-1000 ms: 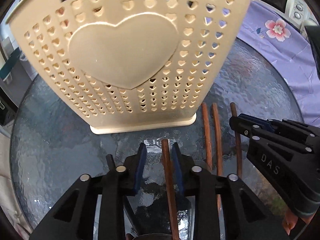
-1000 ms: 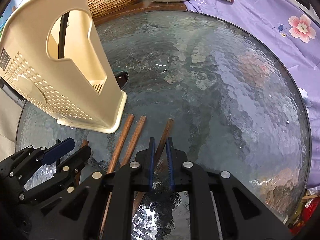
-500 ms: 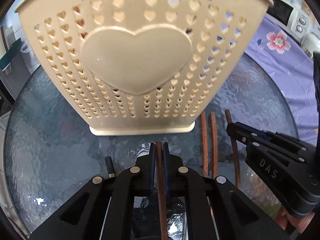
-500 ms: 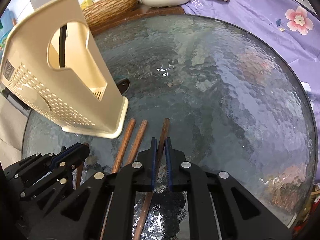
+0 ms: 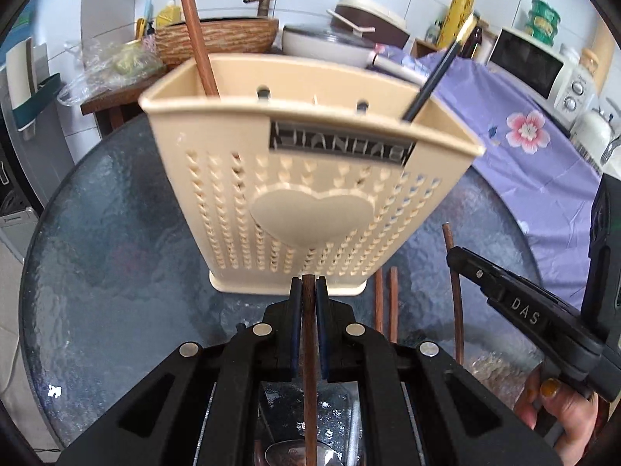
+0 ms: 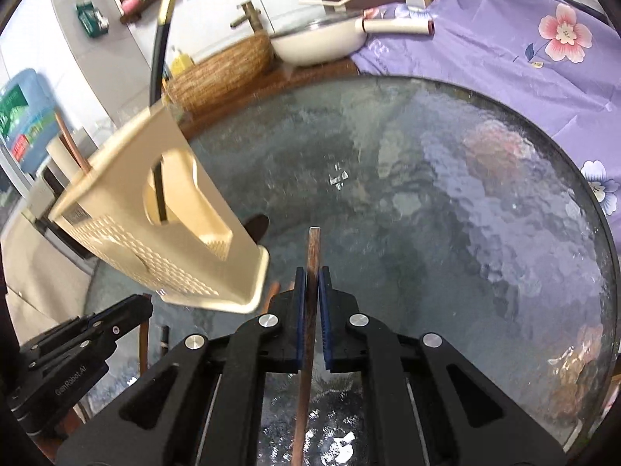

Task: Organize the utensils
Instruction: 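Lift both brown chopsticks upright and carry them above the cream holder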

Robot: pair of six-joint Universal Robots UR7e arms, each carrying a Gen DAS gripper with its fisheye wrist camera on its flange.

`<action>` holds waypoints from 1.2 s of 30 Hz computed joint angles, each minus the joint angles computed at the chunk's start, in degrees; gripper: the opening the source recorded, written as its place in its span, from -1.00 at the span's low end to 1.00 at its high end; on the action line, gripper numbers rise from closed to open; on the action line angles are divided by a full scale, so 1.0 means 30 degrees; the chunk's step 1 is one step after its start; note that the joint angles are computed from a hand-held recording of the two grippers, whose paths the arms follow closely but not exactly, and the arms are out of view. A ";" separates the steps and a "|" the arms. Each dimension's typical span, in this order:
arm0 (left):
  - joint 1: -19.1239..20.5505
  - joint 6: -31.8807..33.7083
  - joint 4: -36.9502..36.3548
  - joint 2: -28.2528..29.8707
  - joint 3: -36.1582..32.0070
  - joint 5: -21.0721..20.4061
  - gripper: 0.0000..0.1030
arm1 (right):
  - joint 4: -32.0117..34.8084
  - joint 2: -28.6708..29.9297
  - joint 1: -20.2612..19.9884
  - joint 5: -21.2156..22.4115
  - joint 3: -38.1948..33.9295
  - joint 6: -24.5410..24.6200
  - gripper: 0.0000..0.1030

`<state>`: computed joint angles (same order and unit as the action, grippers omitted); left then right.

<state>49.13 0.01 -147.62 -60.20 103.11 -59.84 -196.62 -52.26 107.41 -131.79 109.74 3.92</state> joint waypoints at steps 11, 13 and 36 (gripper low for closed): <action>-0.0626 -0.0053 -0.1376 -0.0707 0.0255 -0.0654 -0.87 | -0.4087 -0.0330 0.1552 0.0496 0.0308 -0.3654 -0.86; -0.0726 0.0015 -0.1659 -0.0922 0.0391 -0.0764 -0.87 | -0.4835 -0.0336 0.2075 0.0429 0.0485 -0.4511 -0.86; -0.1956 0.1200 -0.3865 -0.3841 0.1983 -0.1783 -0.87 | -0.5828 -0.0795 0.5248 0.0018 0.0611 -0.7057 -0.86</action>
